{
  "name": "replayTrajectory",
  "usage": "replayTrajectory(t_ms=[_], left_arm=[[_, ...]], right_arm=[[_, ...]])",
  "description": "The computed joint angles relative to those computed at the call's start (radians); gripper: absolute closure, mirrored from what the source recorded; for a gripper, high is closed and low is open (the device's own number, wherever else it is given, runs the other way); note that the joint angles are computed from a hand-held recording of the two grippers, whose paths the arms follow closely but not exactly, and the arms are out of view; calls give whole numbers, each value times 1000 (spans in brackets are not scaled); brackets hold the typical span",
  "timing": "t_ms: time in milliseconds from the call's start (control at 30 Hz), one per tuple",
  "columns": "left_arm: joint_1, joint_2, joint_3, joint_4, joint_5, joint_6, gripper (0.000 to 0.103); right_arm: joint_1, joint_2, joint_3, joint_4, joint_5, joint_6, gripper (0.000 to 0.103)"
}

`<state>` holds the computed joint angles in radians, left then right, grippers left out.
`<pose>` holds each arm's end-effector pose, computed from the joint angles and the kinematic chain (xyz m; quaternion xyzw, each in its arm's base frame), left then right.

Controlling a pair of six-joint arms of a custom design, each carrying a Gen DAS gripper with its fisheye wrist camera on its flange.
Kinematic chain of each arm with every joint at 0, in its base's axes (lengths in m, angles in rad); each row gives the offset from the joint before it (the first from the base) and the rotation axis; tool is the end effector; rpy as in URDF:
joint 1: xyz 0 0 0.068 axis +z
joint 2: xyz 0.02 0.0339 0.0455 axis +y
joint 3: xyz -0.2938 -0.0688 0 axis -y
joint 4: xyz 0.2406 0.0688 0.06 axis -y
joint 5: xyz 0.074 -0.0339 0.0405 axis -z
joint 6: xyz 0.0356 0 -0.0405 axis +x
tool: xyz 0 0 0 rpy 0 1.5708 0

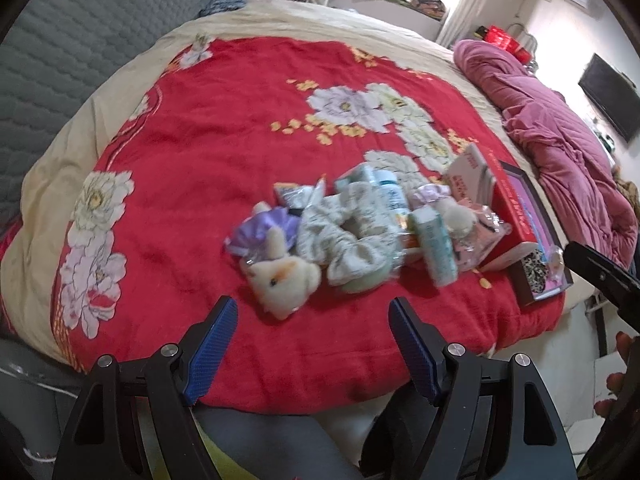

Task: Organize soft objects
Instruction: 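Reach the left tool to the purple-dressed teddy bear while the right tool reaches the floral tissue pack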

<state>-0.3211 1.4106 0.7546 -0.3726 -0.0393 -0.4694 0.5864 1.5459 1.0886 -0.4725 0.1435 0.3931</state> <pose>0.2442 -0.0798 0.2105 -0.0766 0.9603 -0.0856 0.2544 0.2697 0.1730 0.2673 -0.0689 0.9444 0.0878 0.3093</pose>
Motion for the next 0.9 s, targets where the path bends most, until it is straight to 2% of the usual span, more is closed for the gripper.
replayTrajectory(t_ms=[233, 333, 767, 900], left_arm=[[87, 63, -49, 56, 41, 8, 24], [122, 103, -56, 89, 87, 6, 24], [233, 314, 50, 165, 238, -37, 24], [248, 357, 52, 187, 250, -62, 24]], right_arm=[[13, 49, -23, 41, -33, 6, 28], [16, 69, -30, 56, -41, 8, 28], [3, 160, -17, 106, -92, 20, 28], [-2, 222, 2, 132, -96, 9, 28]])
